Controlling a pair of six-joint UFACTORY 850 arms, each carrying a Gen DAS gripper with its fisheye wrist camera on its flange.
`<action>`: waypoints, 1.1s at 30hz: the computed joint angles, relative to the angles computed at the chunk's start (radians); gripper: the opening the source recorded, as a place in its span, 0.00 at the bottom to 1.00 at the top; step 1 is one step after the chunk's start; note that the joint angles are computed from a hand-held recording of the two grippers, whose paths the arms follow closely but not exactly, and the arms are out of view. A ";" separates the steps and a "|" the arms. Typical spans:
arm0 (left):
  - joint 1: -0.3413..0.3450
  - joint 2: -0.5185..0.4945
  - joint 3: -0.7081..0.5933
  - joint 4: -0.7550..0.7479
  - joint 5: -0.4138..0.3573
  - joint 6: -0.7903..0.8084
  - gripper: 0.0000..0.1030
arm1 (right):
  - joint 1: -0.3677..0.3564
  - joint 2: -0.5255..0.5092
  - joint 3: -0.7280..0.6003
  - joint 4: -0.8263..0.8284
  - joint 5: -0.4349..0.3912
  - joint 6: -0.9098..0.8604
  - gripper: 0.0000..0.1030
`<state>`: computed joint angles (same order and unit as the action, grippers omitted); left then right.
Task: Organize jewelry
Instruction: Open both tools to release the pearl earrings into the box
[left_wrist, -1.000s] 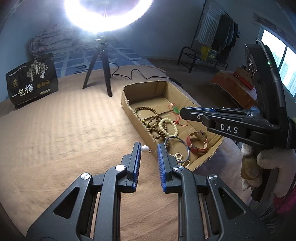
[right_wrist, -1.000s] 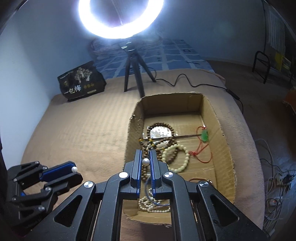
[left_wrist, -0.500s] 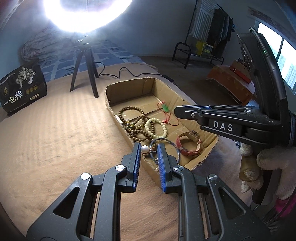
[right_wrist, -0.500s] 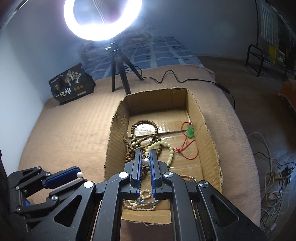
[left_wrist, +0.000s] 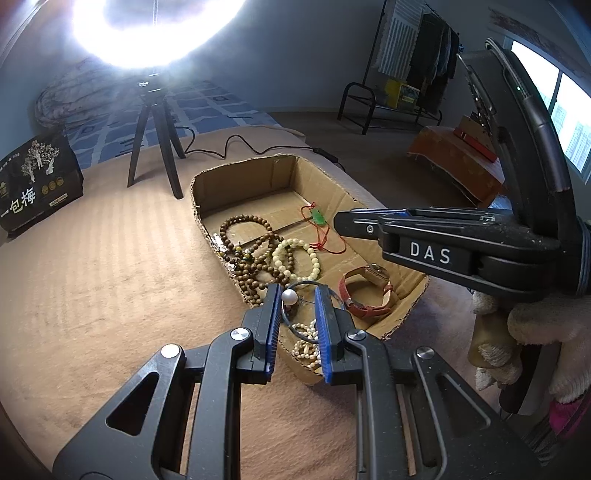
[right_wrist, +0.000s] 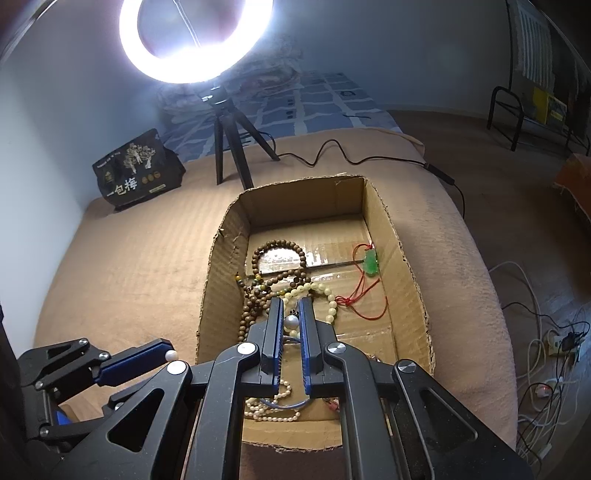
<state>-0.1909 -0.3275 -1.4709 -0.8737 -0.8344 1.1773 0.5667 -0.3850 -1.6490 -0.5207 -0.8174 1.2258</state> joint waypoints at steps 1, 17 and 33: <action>-0.001 0.000 0.000 -0.001 0.001 0.000 0.17 | 0.000 0.000 0.000 0.003 0.002 -0.004 0.07; -0.001 0.004 0.005 -0.019 0.006 0.013 0.17 | -0.001 -0.005 -0.002 -0.013 -0.017 0.017 0.34; 0.008 0.033 0.030 -0.014 0.030 0.029 0.41 | 0.011 -0.008 -0.024 -0.043 -0.078 0.051 0.60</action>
<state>-0.1826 -0.2942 -1.4406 -0.8873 -0.8048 1.2060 0.5782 -0.3934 -1.6734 -0.5637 -0.8950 1.2770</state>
